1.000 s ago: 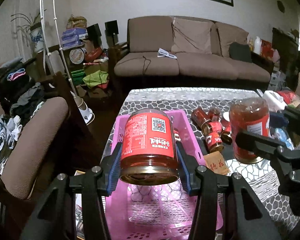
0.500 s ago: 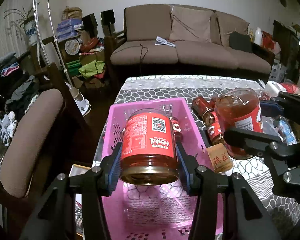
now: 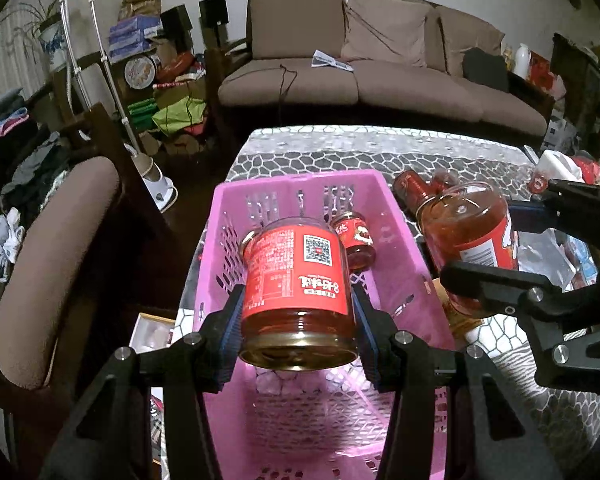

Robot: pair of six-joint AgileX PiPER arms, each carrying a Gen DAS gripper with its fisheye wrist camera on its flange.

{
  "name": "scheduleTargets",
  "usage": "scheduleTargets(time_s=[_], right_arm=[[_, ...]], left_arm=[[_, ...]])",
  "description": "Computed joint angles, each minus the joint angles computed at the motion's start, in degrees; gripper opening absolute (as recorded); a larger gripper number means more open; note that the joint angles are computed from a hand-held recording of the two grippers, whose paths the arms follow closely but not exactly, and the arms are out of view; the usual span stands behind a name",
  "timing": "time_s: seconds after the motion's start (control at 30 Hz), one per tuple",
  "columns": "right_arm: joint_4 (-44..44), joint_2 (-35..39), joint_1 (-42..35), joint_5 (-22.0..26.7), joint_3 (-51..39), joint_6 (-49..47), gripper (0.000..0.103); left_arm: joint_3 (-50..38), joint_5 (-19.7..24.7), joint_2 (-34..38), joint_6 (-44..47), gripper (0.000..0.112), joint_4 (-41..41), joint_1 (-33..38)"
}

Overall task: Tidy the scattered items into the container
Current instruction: 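Lower both held red jars down into the pink basket with both tools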

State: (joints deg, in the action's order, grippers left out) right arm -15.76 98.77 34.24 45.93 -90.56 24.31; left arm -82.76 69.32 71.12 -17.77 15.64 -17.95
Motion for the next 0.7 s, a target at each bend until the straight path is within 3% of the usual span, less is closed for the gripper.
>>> scheduleTargets(time_s=[0.33,0.7], right_arm=[[4.7,3.9,-3.1,-1.1,-1.9,-5.1,0.047],[8.2,7.8,-4.9,-1.6,-4.4,-9.3,0.047]], left_arm=[[0.7,-0.9,1.7,1.5,0.050,-1.8,2.2],[0.6,-1.1,3.5,6.0,0.050,-10.3,7.2]])
